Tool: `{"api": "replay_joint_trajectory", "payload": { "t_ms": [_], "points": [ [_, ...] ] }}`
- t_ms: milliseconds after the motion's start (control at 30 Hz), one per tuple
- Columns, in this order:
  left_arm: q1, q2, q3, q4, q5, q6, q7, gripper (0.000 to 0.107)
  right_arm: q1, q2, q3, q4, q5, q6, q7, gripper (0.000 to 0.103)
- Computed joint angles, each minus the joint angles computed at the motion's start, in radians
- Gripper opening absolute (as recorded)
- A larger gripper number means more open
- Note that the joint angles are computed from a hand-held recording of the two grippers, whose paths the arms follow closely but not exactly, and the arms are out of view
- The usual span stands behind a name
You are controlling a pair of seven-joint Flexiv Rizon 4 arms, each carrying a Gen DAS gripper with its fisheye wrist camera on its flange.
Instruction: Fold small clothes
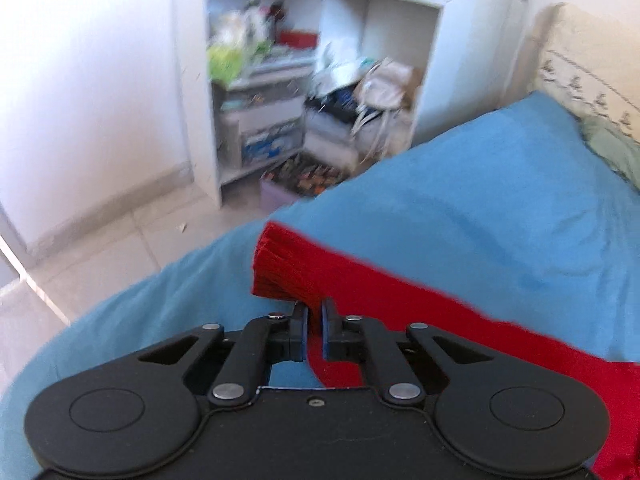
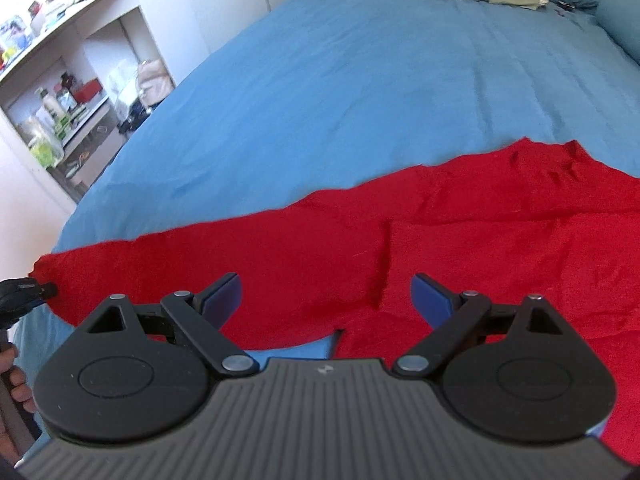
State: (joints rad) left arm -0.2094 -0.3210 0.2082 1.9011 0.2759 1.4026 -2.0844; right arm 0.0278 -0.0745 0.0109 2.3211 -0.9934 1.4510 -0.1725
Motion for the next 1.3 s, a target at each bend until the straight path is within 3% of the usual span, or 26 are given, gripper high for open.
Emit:
{"api": "replay_joint_trajectory", "payload": {
  "t_ms": [167, 367, 567, 733, 867, 1067, 1133, 1200, 1300],
  "points": [
    [-0.081, 0.044, -0.008, -0.078, 0.108, -0.017, 0.003, 0.006, -0.074, 0.060, -0.023, 0.045, -0.064, 0.048, 0.057, 0.103],
    [-0.150, 0.032, -0.162, -0.182, 0.093, 0.006, 0.140, 0.006, -0.199, 0.171, -0.019, 0.116, 0.057, 0.079, -0.074, 0.103],
    [-0.335, -0.087, -0.229, -0.337, 0.052, 0.010, 0.190, 0.006, -0.250, 0.298, -0.105, 0.190, 0.294, 0.065, -0.361, 0.103],
    [-0.481, -0.230, -0.261, -0.445, -0.004, -0.048, 0.264, 0.006, -0.275, 0.358, -0.221, 0.227, 0.452, 0.045, -0.622, 0.103],
    [-0.596, -0.343, -0.235, -0.510, -0.017, -0.135, 0.280, 0.006, -0.273, 0.353, -0.320, 0.253, 0.576, 0.050, -0.812, 0.103],
    [-0.700, -0.424, -0.161, -0.560, 0.027, -0.181, 0.245, 0.008, -0.171, 0.328, -0.484, 0.279, 0.807, 0.068, -1.065, 0.103],
    [-0.685, -0.425, -0.175, -0.559, 0.018, -0.169, 0.247, 0.020, -0.116, 0.339, -0.537, 0.283, 0.891, 0.058, -1.142, 0.103],
    [-0.652, -0.406, -0.217, -0.524, -0.012, -0.144, 0.273, 0.056, -0.065, 0.348, -0.580, 0.278, 0.969, 0.045, -1.200, 0.103],
    [-0.649, -0.350, -0.209, -0.454, -0.021, -0.119, 0.276, 0.063, 0.010, 0.381, -0.643, 0.250, 1.082, 0.000, -1.275, 0.103]
  ]
}}
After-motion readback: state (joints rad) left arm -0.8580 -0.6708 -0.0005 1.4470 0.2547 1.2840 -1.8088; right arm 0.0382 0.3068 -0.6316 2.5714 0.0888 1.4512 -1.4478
